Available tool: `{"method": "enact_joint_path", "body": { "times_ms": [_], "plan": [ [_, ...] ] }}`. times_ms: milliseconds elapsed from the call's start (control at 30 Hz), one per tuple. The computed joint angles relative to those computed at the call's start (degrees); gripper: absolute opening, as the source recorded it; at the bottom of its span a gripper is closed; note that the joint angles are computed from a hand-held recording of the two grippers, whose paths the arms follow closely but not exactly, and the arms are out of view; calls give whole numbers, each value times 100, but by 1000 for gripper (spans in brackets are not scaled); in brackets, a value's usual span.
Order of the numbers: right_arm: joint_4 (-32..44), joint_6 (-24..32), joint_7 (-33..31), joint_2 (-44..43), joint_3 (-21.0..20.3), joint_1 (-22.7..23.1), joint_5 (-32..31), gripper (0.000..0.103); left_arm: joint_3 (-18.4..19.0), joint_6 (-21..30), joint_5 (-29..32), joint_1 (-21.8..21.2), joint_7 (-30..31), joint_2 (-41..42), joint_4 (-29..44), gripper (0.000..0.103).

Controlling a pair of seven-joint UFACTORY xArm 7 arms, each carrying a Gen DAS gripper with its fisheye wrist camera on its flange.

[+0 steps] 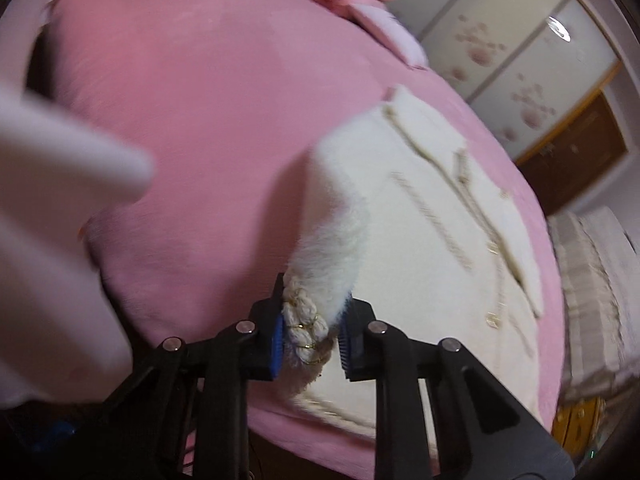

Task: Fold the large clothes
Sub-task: 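Lift the hem with both tools and fold it up toward the collar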

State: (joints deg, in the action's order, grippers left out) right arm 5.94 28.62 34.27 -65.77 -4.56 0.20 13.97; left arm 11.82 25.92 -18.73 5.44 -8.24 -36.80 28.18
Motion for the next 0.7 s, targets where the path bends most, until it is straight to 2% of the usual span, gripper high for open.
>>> {"method": "enact_joint_path", "body": {
  "times_ms": [133, 300, 433, 500, 600, 700],
  "plan": [
    [471, -347, 4, 609, -72, 439, 227, 16, 102, 101, -358, -365, -25, 88, 464, 16],
    [1078, -1099, -45, 1341, -447, 1047, 755, 14, 332, 64, -1051, -827, -37, 570, 1345, 15],
    [1730, -1650, -251, 1994, -889, 1610, 1161, 14, 428, 36, -1494, -1023, 161, 1251, 2309, 14],
    [2172, -1917, -369, 2399, -1117, 1914, 1351, 14, 600, 195, -1969, -1128, 351, 1599, 2865, 14],
    [3116, -1747, -508, 3157, -1238, 1961, 1391, 14, 740, 591, -2537, -1103, 377, 2380, 3903, 14],
    [4075, -1790, -873, 3903, -1467, 2148, 1670, 14, 701, 854, -2796, -931, 377, 3106, 4863, 14]
  ]
}}
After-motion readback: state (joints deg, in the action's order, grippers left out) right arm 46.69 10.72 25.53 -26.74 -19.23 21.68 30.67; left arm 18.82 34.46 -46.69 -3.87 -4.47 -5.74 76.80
